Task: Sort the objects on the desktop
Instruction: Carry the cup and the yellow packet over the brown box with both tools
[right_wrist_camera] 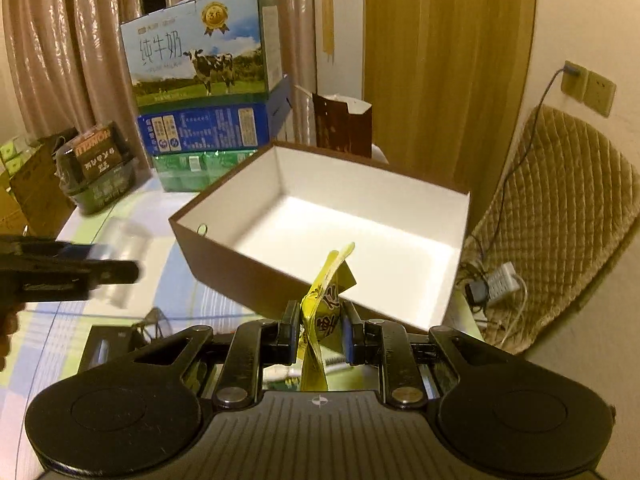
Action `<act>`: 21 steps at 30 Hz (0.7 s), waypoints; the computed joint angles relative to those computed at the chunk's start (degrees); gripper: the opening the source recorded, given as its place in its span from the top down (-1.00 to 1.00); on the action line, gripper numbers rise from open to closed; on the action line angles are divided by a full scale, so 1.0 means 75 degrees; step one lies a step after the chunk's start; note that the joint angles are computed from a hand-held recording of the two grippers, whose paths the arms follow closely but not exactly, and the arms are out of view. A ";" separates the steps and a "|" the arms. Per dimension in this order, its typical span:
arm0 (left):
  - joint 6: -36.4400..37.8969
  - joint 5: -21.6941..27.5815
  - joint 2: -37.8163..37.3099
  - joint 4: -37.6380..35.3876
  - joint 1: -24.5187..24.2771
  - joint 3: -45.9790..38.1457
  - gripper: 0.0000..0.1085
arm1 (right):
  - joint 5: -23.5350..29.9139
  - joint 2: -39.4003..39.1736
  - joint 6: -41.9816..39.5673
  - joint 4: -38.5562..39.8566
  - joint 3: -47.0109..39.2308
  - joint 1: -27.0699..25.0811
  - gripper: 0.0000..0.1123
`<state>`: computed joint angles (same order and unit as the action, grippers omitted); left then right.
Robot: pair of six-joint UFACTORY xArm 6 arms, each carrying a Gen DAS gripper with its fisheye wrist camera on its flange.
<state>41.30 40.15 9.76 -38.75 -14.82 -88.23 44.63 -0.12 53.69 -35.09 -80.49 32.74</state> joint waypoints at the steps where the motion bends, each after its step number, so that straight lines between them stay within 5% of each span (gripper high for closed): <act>1: 0.0010 0.0014 0.0200 -0.0008 -0.0116 -0.0278 0.16 | 0.0010 0.0075 0.0019 -0.0050 -0.0073 -0.0026 0.69; 21: -0.1177 0.1025 0.3571 0.1606 -0.0805 -0.4736 0.16 | 0.0275 0.2038 -0.0342 0.0340 -0.1830 -0.1117 0.69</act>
<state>32.47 47.84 36.55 -26.70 -20.85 -123.75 46.70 15.16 51.12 -32.54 -94.22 24.36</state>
